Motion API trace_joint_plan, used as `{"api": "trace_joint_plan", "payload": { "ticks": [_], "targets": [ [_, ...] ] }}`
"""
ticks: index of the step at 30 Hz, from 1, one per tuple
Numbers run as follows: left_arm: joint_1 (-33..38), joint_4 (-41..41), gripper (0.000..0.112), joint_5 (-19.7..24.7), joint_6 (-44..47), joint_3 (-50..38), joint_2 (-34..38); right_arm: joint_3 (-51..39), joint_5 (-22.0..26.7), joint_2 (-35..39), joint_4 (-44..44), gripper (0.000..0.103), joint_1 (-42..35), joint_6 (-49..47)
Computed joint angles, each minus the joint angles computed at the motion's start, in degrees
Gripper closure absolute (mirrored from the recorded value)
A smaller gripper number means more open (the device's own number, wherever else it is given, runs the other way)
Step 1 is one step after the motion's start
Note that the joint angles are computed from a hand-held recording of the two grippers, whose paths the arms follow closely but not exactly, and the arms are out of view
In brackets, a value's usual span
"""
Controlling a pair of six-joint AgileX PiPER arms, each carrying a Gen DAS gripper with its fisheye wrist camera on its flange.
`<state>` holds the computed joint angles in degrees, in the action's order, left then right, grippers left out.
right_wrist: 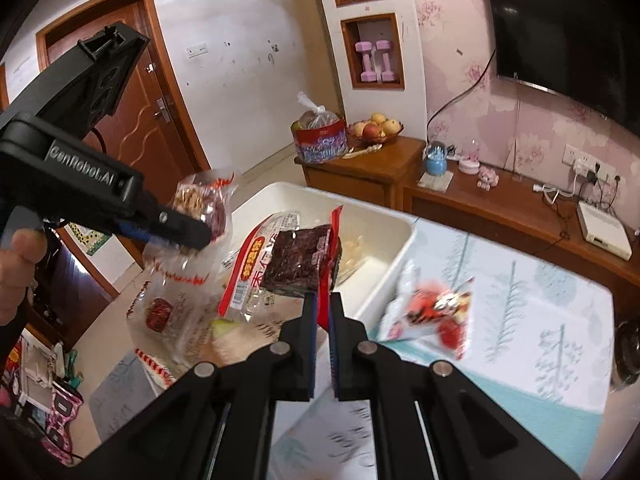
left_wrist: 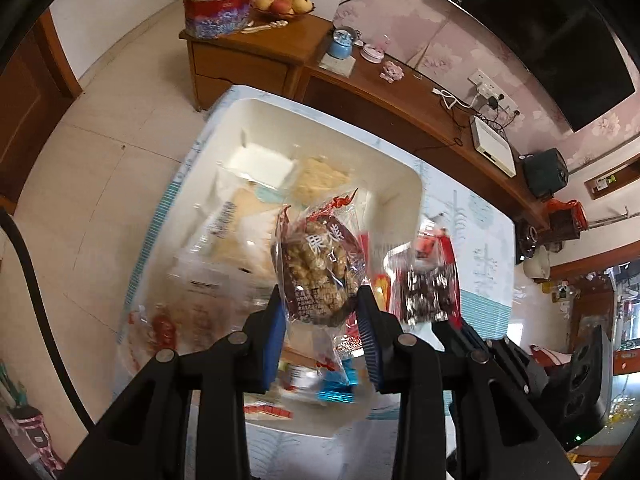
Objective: Organize snacks
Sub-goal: 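Carry the nut bag with left gripper while right gripper carries the chocolate bag to the tray, then open both grippers to drop the nut bag and chocolate bag into the tray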
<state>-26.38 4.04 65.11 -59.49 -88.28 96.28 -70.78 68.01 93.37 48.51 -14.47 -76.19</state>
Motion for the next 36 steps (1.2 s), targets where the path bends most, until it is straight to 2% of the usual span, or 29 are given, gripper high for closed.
{"api": "trace_joint_plan", "payload": {
  "ticks": [3, 7, 11, 15, 16, 18, 20, 25, 29, 32, 34, 36],
  "targets": [
    [0.01, 3.64, 0.079, -4.07, 1.30, 6.52, -3.62, 4.01, -1.78, -2.23, -0.60, 0.098, 1.28, 1.70],
    [0.71, 3.73, 0.079, -9.04, 3.05, 13.07, -7.25, 8.07, -5.06, -4.83, -2.15, 0.097, 3.45, 5.00],
    [-0.29, 7.16, 0.077, -10.45, 2.03, 17.00, -9.57, 9.61, -5.94, -6.48, -2.90, 0.097, 4.46, 8.70],
    [-0.13, 7.66, 0.052, -15.10, 1.93, 20.23, -12.57, 9.91, -5.72, -8.05, -3.49, 0.093, 3.81, 9.41],
    [-0.33, 8.73, 0.050, -16.52, 1.42, 21.25, -13.61, 10.00, -6.17, -8.55, -4.19, 0.091, 3.86, 9.90],
    [-1.29, 10.48, 0.045, -16.47, 0.44, 21.21, -13.99, 10.15, -7.12, -9.44, -5.73, 0.078, 3.47, 10.72],
    [-1.46, 10.31, 0.044, -16.60, 0.76, 21.19, -14.13, 10.13, -7.34, -10.00, -6.71, 0.073, 2.50, 11.13],
    [-2.63, 8.95, 0.044, -15.54, 5.76, 18.59, -12.88, 11.76, -9.59, -11.75, -8.40, 0.069, -0.46, 9.69],
    [-3.66, 8.00, 0.044, -13.45, 11.29, 14.66, -11.00, 14.05, -11.25, -12.96, -7.23, 0.066, -3.74, 4.53],
    [-4.18, 6.92, 0.042, -10.83, 15.64, 10.14, -8.59, 14.56, -11.34, -12.89, -7.06, 0.064, -5.87, 1.59],
    [-5.26, 8.39, 0.036, -7.31, 17.90, 5.15, -5.70, 15.01, -11.61, -12.99, -7.40, 0.061, -6.68, -0.04],
    [-5.60, 8.30, 0.035, -4.94, 21.09, 0.27, -2.94, 15.43, -12.48, -13.15, -8.09, 0.056, -7.08, -2.00]
  ]
}}
